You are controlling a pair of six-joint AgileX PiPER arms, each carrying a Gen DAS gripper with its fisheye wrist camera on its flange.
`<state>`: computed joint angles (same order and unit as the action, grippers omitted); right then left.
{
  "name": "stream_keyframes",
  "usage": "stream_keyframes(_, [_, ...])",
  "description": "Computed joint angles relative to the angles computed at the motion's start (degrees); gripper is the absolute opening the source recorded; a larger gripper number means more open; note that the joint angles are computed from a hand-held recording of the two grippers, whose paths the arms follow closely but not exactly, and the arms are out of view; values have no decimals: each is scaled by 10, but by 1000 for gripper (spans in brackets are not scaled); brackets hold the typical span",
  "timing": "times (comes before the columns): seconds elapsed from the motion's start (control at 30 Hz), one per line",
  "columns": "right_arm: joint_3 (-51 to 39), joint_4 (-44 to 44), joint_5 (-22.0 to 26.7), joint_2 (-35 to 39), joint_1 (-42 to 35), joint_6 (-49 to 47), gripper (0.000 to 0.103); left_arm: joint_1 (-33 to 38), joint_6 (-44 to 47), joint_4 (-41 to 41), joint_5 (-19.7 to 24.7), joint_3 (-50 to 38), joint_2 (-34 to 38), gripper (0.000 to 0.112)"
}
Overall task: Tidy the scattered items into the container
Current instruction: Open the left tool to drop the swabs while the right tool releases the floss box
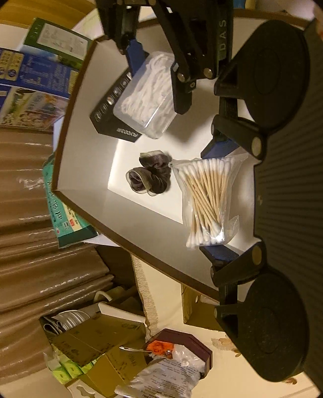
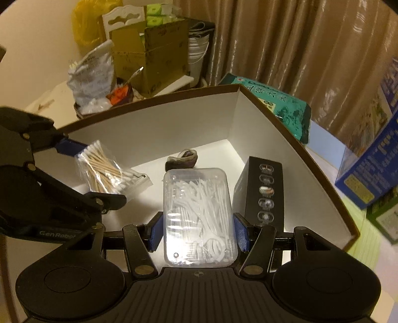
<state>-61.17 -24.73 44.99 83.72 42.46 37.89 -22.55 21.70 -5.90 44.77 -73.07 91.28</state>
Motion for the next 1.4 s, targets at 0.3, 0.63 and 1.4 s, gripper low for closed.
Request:
stream_keyframes(0.3, [2, -18, -11, 18, -15, -21, 55, -32, -17, 55, -15, -21, 43, 68])
stream_keyframes(0.63, [8, -18, -27, 24, -30, -56, 55, -51, -27, 75, -35, -27, 72, 70])
stream_keyframes(1.4, [59, -20, -71, -42, -25, -35, 75, -52, -59, 80, -15, -8, 38, 96])
